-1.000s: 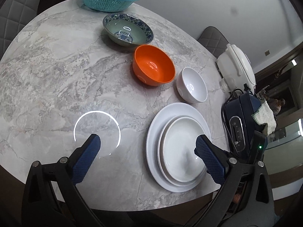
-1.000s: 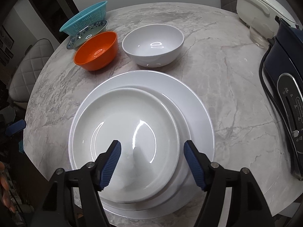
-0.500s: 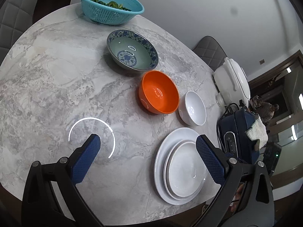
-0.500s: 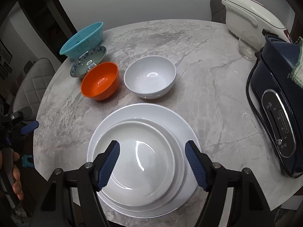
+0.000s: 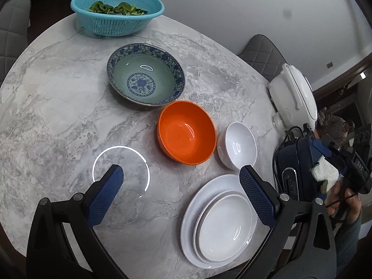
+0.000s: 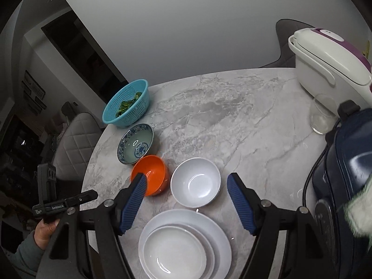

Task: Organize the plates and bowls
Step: 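Move both tools to the blue-and-white patterned bowl, then close both grippers on the rim of the patterned bowl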

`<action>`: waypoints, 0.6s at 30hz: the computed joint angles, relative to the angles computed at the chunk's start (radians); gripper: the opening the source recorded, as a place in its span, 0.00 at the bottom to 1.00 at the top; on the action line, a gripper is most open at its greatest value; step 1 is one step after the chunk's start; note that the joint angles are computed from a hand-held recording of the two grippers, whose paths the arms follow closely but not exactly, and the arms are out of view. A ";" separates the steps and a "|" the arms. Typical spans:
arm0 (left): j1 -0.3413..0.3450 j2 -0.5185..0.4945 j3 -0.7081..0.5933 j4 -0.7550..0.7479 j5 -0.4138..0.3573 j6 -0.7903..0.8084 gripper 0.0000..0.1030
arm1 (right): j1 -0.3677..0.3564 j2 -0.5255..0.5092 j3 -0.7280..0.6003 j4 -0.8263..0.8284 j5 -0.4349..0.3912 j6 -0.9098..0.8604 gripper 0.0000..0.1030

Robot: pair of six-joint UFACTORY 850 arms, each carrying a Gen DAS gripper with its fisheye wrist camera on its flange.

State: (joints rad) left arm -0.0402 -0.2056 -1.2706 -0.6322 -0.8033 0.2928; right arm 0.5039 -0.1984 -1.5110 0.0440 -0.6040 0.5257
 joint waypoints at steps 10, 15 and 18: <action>0.022 -0.141 -0.178 0.180 0.057 -0.237 0.97 | -0.092 -0.297 -0.321 0.505 -0.159 -0.551 0.70; 0.051 -0.232 -0.269 0.224 0.045 -0.247 0.97 | -0.074 -0.474 -0.567 0.504 -0.236 -0.532 0.69; 0.072 -0.309 -0.326 0.199 0.004 -0.207 0.81 | -0.064 -0.624 -0.775 0.471 -0.336 -0.475 0.69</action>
